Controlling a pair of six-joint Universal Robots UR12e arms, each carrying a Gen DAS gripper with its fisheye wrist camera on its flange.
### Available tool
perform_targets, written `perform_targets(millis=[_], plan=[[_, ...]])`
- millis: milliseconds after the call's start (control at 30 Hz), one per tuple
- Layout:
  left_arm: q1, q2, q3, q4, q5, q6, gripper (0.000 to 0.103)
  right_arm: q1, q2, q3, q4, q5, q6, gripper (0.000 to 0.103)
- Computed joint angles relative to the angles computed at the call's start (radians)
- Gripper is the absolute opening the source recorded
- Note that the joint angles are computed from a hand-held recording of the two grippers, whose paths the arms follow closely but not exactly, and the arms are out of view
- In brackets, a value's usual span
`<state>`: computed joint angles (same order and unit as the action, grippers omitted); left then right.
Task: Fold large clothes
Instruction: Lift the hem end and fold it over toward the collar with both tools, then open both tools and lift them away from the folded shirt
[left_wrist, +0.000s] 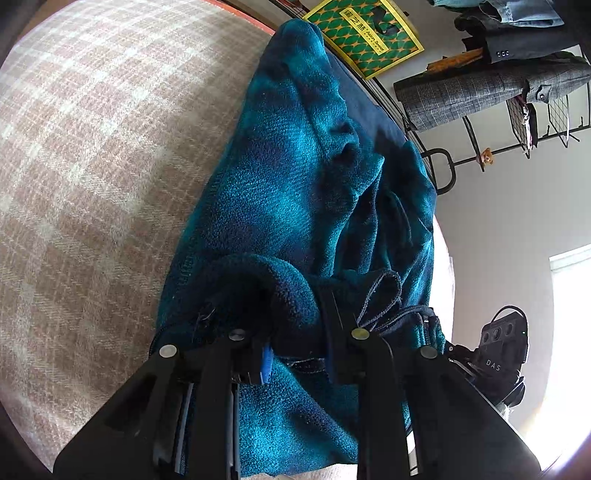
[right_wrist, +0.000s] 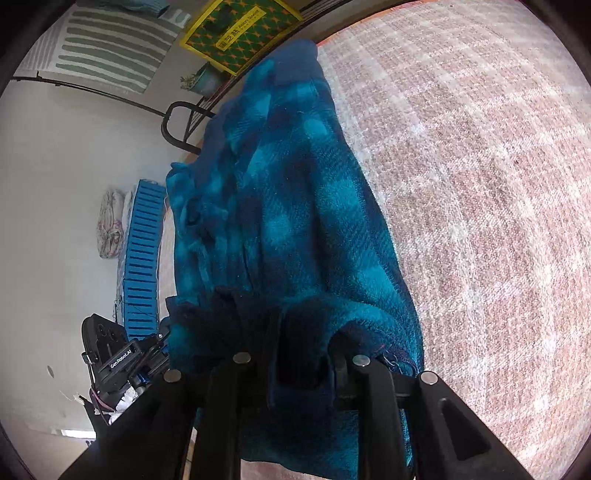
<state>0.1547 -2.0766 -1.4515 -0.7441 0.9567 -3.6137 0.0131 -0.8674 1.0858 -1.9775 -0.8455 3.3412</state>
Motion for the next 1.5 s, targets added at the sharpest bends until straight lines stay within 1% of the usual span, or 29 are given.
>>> perform_targets(millis=[33, 133, 167, 200, 267, 300, 400, 467, 500, 533, 600, 667, 700, 767, 800, 900, 933, 967, 1000, 1067, 1100, 1133, 1167, 1200, 1267, 1333, 1367, 1433, 1500], plan=[[0.003, -0.002, 0.003, -0.007, -0.016, -0.002, 0.023, -0.005, 0.003, -0.001, 0.007, 0.025, 0.012, 0.022], [0.019, -0.002, -0.003, -0.005, -0.085, -0.035, 0.033, -0.020, 0.006, 0.008, 0.005, 0.099, 0.071, 0.032], [0.025, -0.004, -0.005, 0.000, -0.115, -0.051, 0.040, -0.022, 0.002, 0.013, -0.006, 0.111, 0.080, 0.042], [0.032, -0.002, -0.009, 0.003, -0.143, -0.064, 0.048, -0.024, -0.002, 0.019, -0.023, 0.119, 0.086, 0.061], [0.045, -0.001, -0.018, 0.043, -0.188, -0.115, 0.059, -0.030, -0.012, 0.031, -0.056, 0.140, 0.088, 0.070], [0.051, 0.001, -0.026, 0.077, -0.198, -0.145, 0.061, -0.032, -0.018, 0.032, -0.058, 0.142, 0.081, 0.070], [0.068, 0.008, -0.039, 0.153, -0.222, -0.207, 0.063, -0.042, -0.043, 0.053, -0.095, 0.149, 0.062, 0.068], [0.075, 0.019, -0.049, 0.182, -0.218, -0.213, 0.063, -0.044, -0.065, 0.066, -0.111, 0.133, 0.021, 0.063], [0.075, 0.028, -0.051, 0.174, -0.204, -0.189, 0.063, -0.041, -0.077, 0.069, -0.098, 0.121, -0.029, 0.057], [0.072, 0.040, -0.053, 0.147, -0.185, -0.141, 0.063, -0.035, -0.088, 0.070, -0.078, 0.104, -0.087, 0.053], [0.061, 0.061, -0.054, 0.101, -0.156, -0.029, 0.063, -0.016, -0.110, 0.080, -0.048, 0.071, -0.216, 0.037], [0.041, 0.087, -0.059, 0.041, -0.106, 0.103, 0.063, 0.013, -0.123, 0.083, -0.031, 0.017, -0.341, 0.034], [0.030, 0.099, -0.067, 0.024, -0.075, 0.164, 0.063, 0.031, -0.127, 0.081, -0.031, -0.026, -0.398, 0.031], [0.000, 0.113, -0.069, 0.010, 0.022, 0.264, 0.063, 0.066, -0.129, 0.082, -0.067, -0.114, -0.477, 0.031], [-0.013, 0.114, -0.071, 0.019, 0.064, 0.286, 0.063, 0.081, -0.125, 0.079, -0.092, -0.148, -0.491, 0.031], [-0.033, 0.093, -0.055, 0.018, 0.137, 0.284, 0.063, 0.123, -0.101, 0.060, -0.184, -0.284, -0.543, 0.031], [-0.043, 0.084, -0.047, 0.020, 0.188, 0.282, 0.063, 0.133, -0.088, 0.046, -0.193, -0.316, -0.557, 0.031], [-0.052, 0.075, -0.041, 0.028, 0.244, 0.275, 0.063, 0.144, -0.072, 0.028, -0.191, -0.350, -0.571, 0.031], [-0.058, 0.067, -0.039, 0.036, 0.281, 0.267, 0.063, 0.153, -0.055, 0.009, -0.186, -0.391, -0.577, 0.029], [-0.070, 0.048, -0.027, 0.021, 0.338, 0.290, 0.063, 0.171, -0.019, -0.033, -0.140, -0.484, -0.582, 0.028], [-0.078, 0.041, -0.024, 0.023, 0.369, 0.305, 0.063, 0.173, -0.005, -0.046, -0.110, -0.501, -0.585, 0.028], [-0.089, 0.035, -0.026, 0.039, 0.406, 0.331, 0.063, 0.174, 0.000, -0.042, -0.114, -0.505, -0.583, 0.028], [-0.102, 0.032, -0.028, 0.055, 0.445, 0.365, 0.063, 0.175, -0.006, -0.019, -0.160, -0.506, -0.590, 0.028], [-0.115, 0.029, -0.029, 0.067, 0.491, 0.397, 0.063, 0.181, -0.010, -0.011, -0.174, -0.528, -0.609, 0.028], [-0.127, 0.029, -0.030, 0.072, 0.529, 0.422, 0.063, 0.187, -0.014, -0.015, -0.166, -0.552, -0.628, 0.028], [-0.118, 0.035, -0.029, 0.058, 0.499, 0.414, 0.063, 0.176, -0.021, -0.022, -0.140, -0.513, -0.609, 0.028], [-0.110, 0.043, -0.033, 0.054, 0.468, 0.410, 0.063, 0.167, -0.028, -0.020, -0.137, -0.484, -0.587, 0.028], [-0.099, 0.058, -0.041, 0.060, 0.437, 0.392, 0.063, 0.151, -0.053, 0.005, -0.161, -0.426, -0.538, 0.030], [-0.093, 0.085, -0.066, 0.101, 0.425, 0.382, 0.063, 0.137, -0.085, 0.043, -0.202, -0.392, -0.508, 0.032]])
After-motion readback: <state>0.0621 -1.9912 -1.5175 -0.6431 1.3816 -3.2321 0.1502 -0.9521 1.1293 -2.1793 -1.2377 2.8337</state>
